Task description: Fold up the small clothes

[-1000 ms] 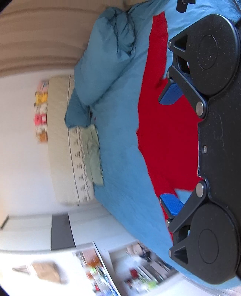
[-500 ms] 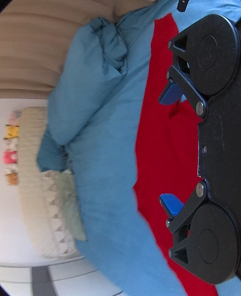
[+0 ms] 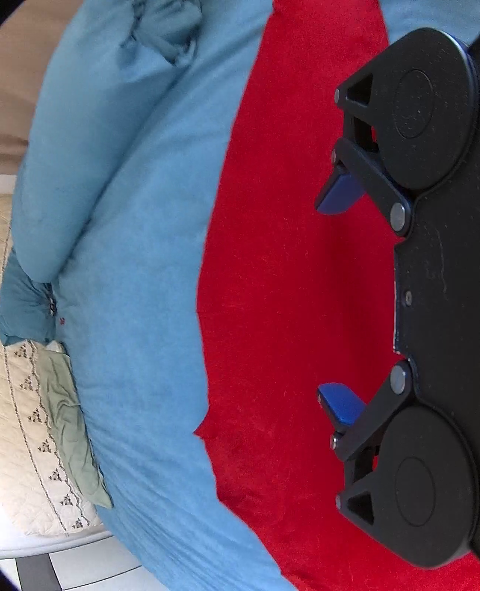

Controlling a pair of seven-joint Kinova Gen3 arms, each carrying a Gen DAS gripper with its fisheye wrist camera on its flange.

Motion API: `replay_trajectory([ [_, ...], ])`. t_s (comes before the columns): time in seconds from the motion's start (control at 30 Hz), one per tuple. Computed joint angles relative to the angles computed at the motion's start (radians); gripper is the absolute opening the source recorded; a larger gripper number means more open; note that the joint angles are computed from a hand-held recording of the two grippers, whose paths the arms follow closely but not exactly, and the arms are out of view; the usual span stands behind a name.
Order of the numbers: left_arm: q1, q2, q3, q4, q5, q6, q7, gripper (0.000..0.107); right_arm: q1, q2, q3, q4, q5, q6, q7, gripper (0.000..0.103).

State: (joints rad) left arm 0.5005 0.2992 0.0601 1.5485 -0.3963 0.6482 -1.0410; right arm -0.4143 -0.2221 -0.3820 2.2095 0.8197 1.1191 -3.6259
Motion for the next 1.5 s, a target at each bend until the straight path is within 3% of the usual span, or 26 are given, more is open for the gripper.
replay_trajectory([
  [0.1,-0.003,0.041,-0.001,-0.017,0.010,-0.002,-0.002,0.099,0.005,0.037,-0.008,-0.001,0.050,0.020,-0.019,0.065],
  [0.17,0.005,0.066,-0.010,-0.030,0.007,0.007,0.000,0.101,0.015,0.055,-0.001,-0.015,0.058,0.028,-0.002,0.038],
  [0.27,0.008,0.074,-0.024,-0.019,0.007,-0.019,0.013,0.103,0.044,0.065,0.005,-0.043,0.052,0.025,0.054,0.022],
  [0.43,-0.019,0.058,-0.051,-0.012,0.143,-0.067,-0.084,0.103,0.020,0.072,0.009,-0.131,0.092,0.063,0.148,0.021],
  [0.57,-0.198,-0.009,0.056,0.039,0.306,-0.110,-0.222,0.103,-0.038,0.114,0.032,-0.283,0.169,0.064,0.265,0.021],
  [0.67,-0.331,-0.075,0.110,0.072,0.399,-0.111,-0.344,0.103,-0.114,0.177,0.066,-0.422,0.244,-0.006,0.355,0.021],
  [0.73,-0.358,-0.122,0.082,0.100,0.392,-0.122,-0.378,0.103,-0.147,0.241,0.065,-0.514,0.305,-0.087,0.391,0.021],
  [0.8,-0.356,-0.160,0.017,0.114,0.389,-0.111,-0.410,0.103,-0.132,0.323,0.001,-0.607,0.359,-0.169,0.406,0.021],
  [0.87,-0.419,-0.197,0.002,0.140,0.444,-0.110,-0.487,0.103,-0.108,0.411,-0.075,-0.682,0.413,-0.250,0.411,0.021],
  [0.93,-0.464,-0.227,-0.021,0.178,0.478,-0.129,-0.532,0.103,-0.141,0.503,-0.092,-0.750,0.441,-0.331,0.448,0.020],
  [1.03,-0.524,-0.252,-0.059,0.231,0.500,-0.138,-0.574,0.103,-0.232,0.633,-0.023,-0.837,0.369,-0.433,0.534,0.020],
  [1.13,-0.578,-0.253,-0.082,0.266,0.547,-0.127,-0.632,0.103,-0.275,0.728,-0.005,-0.884,0.285,-0.446,0.596,0.020],
  [1.33,-0.643,-0.251,-0.092,0.296,0.664,-0.109,-0.762,0.103,-0.327,0.785,0.041,-0.889,0.241,-0.463,0.635,0.021],
  [1.4,-0.648,-0.249,-0.087,0.294,0.693,-0.108,-0.785,0.103,-0.350,0.789,0.062,-0.905,0.204,-0.458,0.686,0.024],
  [1.43,-0.647,-0.247,-0.084,0.293,0.706,-0.108,-0.794,0.103,-0.348,0.791,0.068,-0.910,0.193,-0.474,0.717,0.032],
  [1.5,-0.654,-0.253,-0.081,0.292,0.744,-0.100,-0.832,0.103,-0.358,0.758,0.099,-0.866,0.181,-0.507,0.734,0.061],
])
